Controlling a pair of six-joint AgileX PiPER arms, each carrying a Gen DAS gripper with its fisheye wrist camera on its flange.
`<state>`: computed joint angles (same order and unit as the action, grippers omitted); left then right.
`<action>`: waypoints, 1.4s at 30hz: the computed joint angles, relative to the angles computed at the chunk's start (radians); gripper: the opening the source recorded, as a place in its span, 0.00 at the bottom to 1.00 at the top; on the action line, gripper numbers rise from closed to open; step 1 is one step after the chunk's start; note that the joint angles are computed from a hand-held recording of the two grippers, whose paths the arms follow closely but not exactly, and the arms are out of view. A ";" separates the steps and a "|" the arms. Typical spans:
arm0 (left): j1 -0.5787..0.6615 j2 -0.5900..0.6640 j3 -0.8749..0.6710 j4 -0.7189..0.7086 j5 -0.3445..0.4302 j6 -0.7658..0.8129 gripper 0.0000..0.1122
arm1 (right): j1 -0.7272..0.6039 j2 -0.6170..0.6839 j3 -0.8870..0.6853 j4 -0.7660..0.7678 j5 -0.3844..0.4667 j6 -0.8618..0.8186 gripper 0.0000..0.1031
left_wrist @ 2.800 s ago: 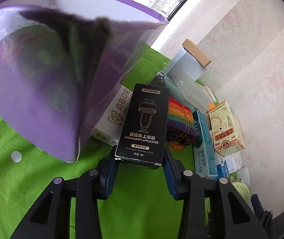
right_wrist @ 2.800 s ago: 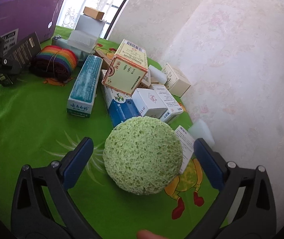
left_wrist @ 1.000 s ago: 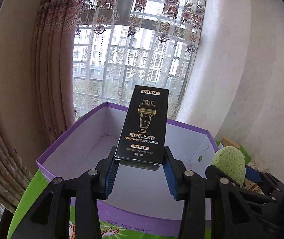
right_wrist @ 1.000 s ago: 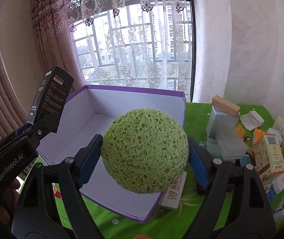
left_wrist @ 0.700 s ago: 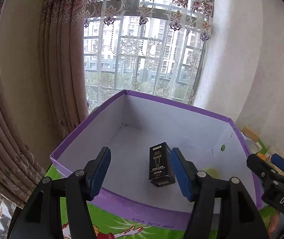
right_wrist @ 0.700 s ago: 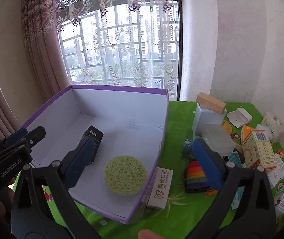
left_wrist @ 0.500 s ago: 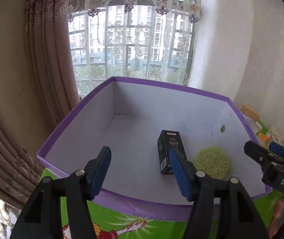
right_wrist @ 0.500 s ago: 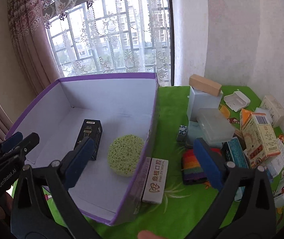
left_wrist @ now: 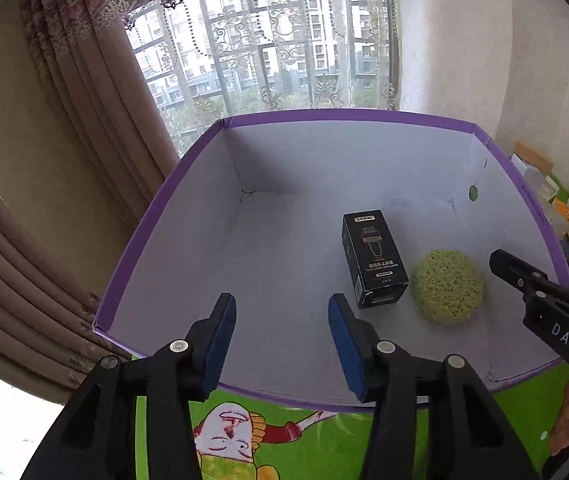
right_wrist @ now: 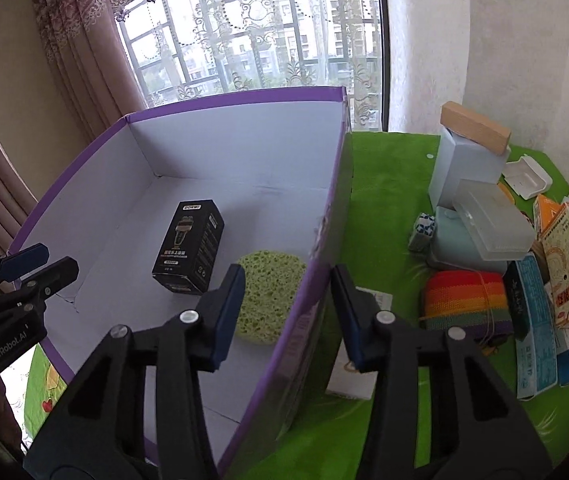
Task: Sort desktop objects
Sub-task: 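Withdraw both grippers from the purple box back to the table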
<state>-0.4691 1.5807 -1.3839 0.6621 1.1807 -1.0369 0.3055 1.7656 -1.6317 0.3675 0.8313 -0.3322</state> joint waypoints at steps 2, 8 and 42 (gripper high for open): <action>0.001 -0.036 0.036 0.003 0.009 -0.015 0.44 | 0.011 -0.017 0.034 0.022 -0.022 -0.027 0.46; -0.023 -0.101 0.122 0.048 0.003 -0.128 0.44 | 0.012 -0.045 0.080 0.081 -0.062 -0.085 0.48; -0.415 0.417 -0.392 0.290 -0.379 -0.174 0.78 | -0.723 -0.243 0.543 0.344 -0.331 -0.556 0.91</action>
